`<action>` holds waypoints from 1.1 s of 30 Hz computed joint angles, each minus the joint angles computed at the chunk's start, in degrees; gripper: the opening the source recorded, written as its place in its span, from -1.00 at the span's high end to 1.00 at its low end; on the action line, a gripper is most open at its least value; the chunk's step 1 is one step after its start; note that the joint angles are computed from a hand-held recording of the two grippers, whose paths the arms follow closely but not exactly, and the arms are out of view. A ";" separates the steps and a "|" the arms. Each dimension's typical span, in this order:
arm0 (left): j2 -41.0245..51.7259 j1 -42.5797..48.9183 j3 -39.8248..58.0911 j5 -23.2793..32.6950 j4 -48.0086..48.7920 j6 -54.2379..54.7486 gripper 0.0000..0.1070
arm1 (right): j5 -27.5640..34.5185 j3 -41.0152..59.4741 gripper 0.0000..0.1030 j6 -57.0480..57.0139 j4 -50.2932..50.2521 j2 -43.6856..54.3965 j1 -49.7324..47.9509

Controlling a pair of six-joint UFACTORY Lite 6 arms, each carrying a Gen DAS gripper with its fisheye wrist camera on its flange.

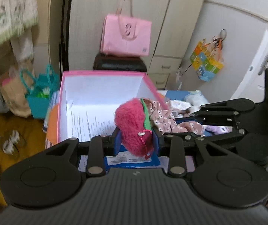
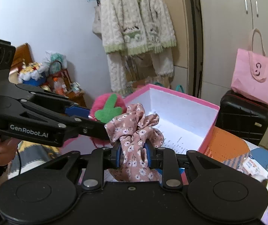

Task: Organize soft objects
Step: 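Grasp the pink strawberry plush with the left tool while the right tool carries the scrunchie into the box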

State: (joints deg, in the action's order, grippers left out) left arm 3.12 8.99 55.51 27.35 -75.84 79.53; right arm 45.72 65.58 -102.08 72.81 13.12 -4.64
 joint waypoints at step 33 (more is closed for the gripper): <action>5.85 0.26 3.93 -0.31 9.81 -6.90 0.01 | -6.58 7.31 -0.08 8.00 -14.72 5.77 4.69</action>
State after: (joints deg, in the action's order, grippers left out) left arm 8.97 9.25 59.44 27.04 -66.03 72.63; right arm 39.14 72.89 -94.08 58.09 18.89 0.05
